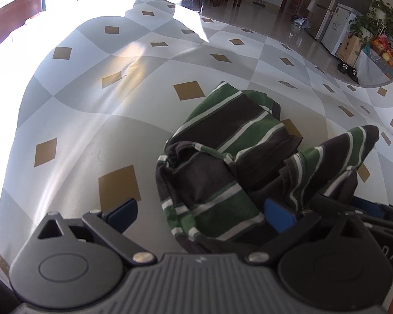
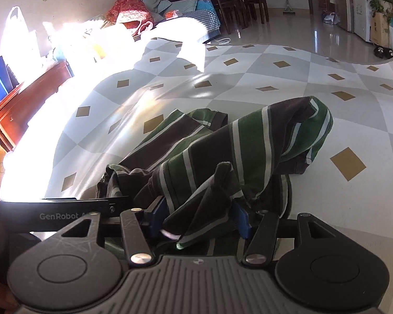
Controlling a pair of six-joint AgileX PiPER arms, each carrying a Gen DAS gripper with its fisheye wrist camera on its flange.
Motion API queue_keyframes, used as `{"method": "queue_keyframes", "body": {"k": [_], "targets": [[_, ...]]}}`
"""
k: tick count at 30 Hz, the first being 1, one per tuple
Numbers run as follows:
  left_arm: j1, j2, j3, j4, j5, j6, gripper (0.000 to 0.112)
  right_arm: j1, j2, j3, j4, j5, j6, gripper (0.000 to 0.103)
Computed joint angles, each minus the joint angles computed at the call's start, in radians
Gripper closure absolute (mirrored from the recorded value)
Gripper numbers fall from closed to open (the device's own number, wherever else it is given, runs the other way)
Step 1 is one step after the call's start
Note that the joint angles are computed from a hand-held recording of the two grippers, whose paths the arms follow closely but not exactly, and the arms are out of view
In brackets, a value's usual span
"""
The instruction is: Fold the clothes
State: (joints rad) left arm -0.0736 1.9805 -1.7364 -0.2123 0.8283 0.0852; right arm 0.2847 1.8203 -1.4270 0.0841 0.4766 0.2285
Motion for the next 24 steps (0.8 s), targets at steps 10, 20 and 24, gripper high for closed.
{"method": "queue_keyframes", "body": {"k": [10,20,24], "targets": [[-0.028,0.015,0.013,0.025,-0.021,-0.005,0.01,-0.012,-0.034,0.078,-0.191,-0.109,0.313,0.093],[-0.043,0.025,0.014,0.036,-0.034,0.008,0.01,0.005,-0.118,0.136,-0.702,-0.069,0.833,0.095],[-0.039,0.031,0.009,0.04,-0.021,0.0,0.009,0.008,-0.124,0.146,-0.82,-0.02,0.966,0.095]]}}
